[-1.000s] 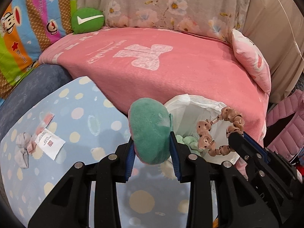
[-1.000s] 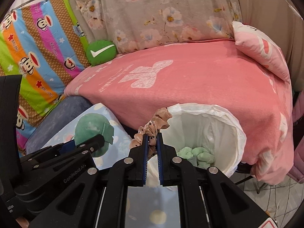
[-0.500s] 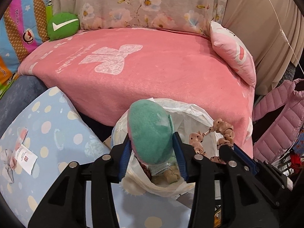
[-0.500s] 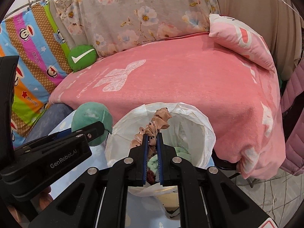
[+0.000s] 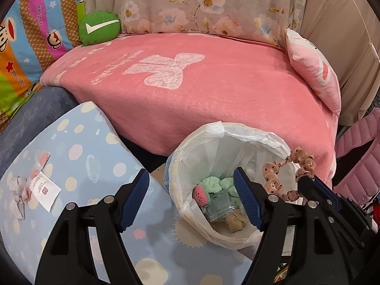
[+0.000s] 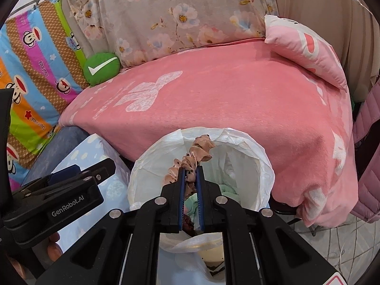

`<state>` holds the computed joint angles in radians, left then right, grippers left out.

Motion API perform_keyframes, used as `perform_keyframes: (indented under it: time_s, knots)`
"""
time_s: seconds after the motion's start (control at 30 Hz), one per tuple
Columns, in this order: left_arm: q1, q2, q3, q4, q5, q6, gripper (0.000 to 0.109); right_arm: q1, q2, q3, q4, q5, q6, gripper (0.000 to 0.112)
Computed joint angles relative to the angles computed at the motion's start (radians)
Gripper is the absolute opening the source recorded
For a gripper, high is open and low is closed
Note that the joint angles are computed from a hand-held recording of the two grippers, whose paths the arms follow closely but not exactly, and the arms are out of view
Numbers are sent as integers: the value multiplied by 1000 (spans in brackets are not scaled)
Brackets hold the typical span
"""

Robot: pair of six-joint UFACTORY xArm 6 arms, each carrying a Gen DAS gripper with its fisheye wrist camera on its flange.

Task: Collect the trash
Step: 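Move both open grippers back from the bin to the remaining items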

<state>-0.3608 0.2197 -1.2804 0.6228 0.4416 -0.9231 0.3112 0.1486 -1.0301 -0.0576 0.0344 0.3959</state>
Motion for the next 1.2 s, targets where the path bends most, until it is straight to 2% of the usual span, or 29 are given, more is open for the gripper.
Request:
perform_keyframes:
  time_s: [0.07, 0.1, 0.2, 0.3, 0.37, 0.57, 0.9, 1.2]
  knots:
    - [5, -6, 8, 12, 0, -13, 70, 0, 8, -12, -43, 4, 32, 11]
    - [8, -9, 12, 16, 0, -17, 70, -2, 12, -19, -80, 7, 62, 16]
    - [17, -18, 26, 29, 0, -36, 70, -13, 25, -43, -233, 14, 203, 21]
    - [23, -24, 34, 33, 4, -47, 71, -5, 29, -57, -238, 19, 203, 31]
    - [29, -31, 44, 42, 4, -62, 72, -5, 29, -65, -298, 22, 251, 35]
    - [51, -68, 90, 54, -4, -88, 72, 12, 14, -58, -342, 33, 277, 36]
    - [88, -149, 185, 91, -19, -132, 72, 46, -5, -60, -515, 69, 418, 47]
    - [158, -246, 303, 112, -32, -168, 72, 119, 7, -79, -504, 84, 404, 52]
